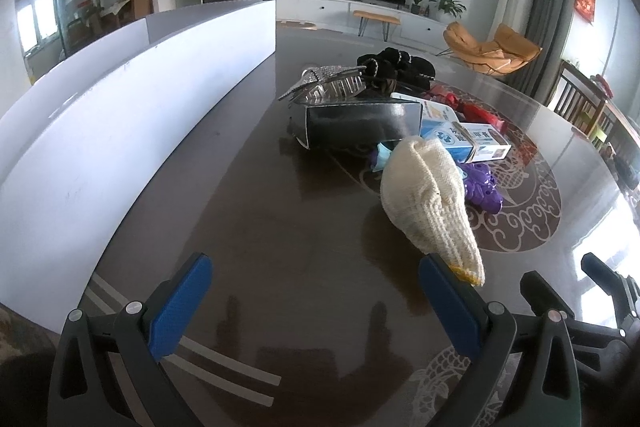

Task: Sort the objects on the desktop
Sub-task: 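Move the left tool toward the cream knitted item while the right tool approaches the purple toy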

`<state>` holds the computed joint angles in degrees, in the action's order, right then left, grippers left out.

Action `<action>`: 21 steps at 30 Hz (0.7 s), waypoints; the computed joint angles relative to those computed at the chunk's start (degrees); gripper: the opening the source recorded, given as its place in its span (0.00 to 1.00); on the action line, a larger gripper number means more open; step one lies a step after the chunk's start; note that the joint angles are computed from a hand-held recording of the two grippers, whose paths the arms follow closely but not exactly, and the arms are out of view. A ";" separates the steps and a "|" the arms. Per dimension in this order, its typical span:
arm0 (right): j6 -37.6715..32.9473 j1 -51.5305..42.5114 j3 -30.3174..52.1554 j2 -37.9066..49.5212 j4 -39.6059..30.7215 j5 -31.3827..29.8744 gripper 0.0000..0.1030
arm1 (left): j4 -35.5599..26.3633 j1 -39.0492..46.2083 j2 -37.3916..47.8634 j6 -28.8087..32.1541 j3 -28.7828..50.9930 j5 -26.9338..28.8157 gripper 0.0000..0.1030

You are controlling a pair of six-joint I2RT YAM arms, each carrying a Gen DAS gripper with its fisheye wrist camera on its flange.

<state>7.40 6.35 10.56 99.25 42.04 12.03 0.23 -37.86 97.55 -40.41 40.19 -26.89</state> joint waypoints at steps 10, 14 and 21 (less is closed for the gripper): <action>0.11 0.06 0.06 -0.18 -0.27 -0.03 1.00 | -0.40 0.59 0.65 -0.60 0.39 0.65 1.00; 0.16 0.16 0.06 -0.22 -0.34 0.04 1.00 | -0.45 0.70 0.94 -0.69 0.58 0.77 1.00; 0.10 0.06 -0.23 -0.19 -0.09 0.00 1.00 | -0.72 0.91 1.21 -0.90 0.64 1.19 1.00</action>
